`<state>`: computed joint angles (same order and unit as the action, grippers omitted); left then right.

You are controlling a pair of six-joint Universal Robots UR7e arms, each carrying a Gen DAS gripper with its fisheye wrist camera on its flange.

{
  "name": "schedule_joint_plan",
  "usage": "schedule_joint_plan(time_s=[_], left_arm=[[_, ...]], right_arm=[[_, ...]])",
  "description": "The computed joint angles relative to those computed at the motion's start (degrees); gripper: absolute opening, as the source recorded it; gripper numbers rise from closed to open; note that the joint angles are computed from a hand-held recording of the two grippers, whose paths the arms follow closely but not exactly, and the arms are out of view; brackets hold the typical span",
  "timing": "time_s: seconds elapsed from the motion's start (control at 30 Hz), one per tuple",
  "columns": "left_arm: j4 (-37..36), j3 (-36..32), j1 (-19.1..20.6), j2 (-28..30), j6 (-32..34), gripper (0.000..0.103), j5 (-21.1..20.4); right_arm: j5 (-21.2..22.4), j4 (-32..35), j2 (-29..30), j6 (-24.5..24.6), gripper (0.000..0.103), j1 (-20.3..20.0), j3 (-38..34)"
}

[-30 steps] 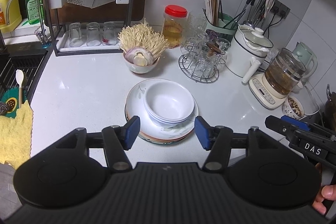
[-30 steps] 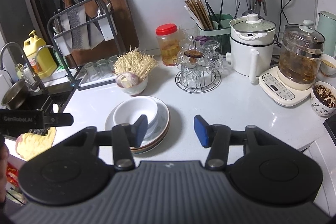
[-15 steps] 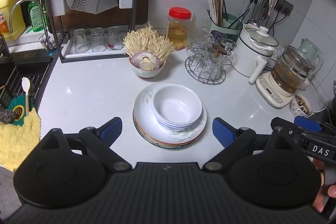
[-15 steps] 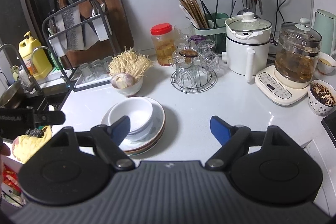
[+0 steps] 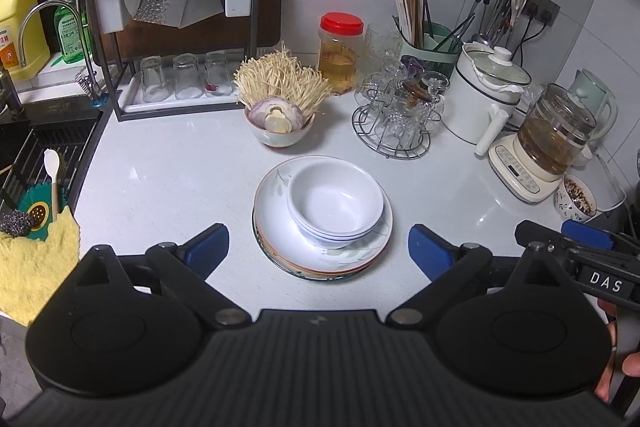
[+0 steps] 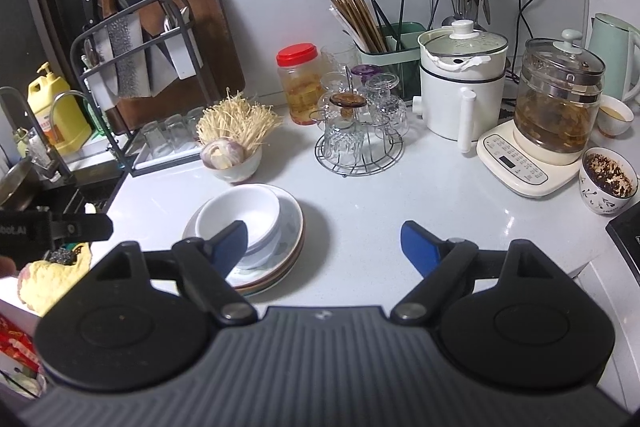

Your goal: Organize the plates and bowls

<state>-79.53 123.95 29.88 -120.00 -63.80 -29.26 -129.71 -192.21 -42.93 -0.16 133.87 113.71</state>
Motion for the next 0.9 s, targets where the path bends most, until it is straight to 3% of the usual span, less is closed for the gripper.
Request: schedule_joint_plan(time_s=[0.9], left_arm=[[-0.5, 0.4, -0.8, 1.0, -0.4, 0.099, 0.3]], right_arm=[[0.6, 0.2, -0.8, -1.0, 0.085, -0.3, 0.5]])
